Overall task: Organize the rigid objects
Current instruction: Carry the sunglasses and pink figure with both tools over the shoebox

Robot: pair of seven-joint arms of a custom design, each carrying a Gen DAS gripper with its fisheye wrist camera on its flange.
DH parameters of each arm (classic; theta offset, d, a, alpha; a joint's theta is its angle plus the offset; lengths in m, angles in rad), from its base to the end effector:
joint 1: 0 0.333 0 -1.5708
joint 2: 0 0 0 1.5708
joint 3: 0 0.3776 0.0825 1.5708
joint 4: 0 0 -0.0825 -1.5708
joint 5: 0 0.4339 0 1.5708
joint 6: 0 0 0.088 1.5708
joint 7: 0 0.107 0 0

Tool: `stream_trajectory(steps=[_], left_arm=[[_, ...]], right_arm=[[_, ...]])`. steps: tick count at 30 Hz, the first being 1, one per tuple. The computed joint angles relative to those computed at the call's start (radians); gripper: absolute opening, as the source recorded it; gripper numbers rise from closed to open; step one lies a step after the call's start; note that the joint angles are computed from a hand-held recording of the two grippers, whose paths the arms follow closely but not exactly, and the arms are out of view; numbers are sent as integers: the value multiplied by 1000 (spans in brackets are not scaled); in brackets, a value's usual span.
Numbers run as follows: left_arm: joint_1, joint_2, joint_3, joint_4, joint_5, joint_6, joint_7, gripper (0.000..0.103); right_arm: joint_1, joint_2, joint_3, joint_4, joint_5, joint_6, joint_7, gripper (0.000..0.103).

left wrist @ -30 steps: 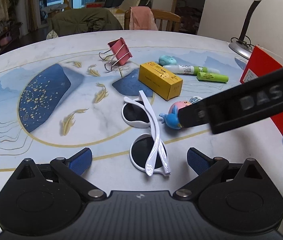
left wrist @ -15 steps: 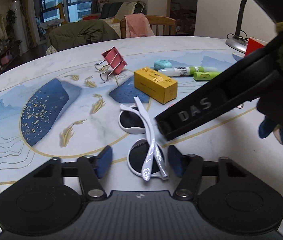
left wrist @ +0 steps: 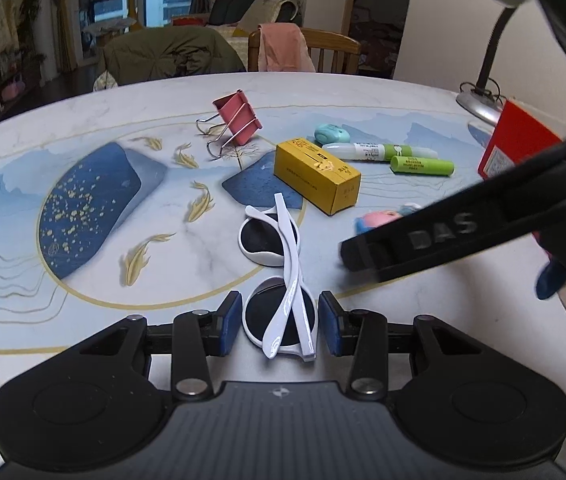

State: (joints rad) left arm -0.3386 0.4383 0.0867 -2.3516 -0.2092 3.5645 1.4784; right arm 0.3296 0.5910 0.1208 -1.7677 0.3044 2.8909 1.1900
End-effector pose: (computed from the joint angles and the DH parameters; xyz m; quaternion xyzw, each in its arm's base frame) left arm 0.5846 -0.1256 0.2470 -0.6684 0.6401 -0.2984 0.2332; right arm 0.7080 0.3076 0.3032 -0.8303 0.4828 -0.0996 0.2600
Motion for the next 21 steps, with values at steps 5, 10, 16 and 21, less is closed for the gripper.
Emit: stream_trajectory(steps=[5, 10, 16, 21], left_arm=[[46, -30, -32, -16, 31, 1, -48, 40], [77, -64, -54, -31, 53, -8, -90, 40], [17, -105, -13, -45, -20, 7, -38, 40], [-29, -125, 4, -36, -123, 17, 53, 40]], right_arm=[[-43, -54, 35, -60, 51, 17, -19, 76], [-101, -118, 90, -131, 136, 42, -73, 76], [-171, -196, 158, -211, 280, 69, -180, 76], [-215, -251, 195, -256, 430, 79, -300, 76]])
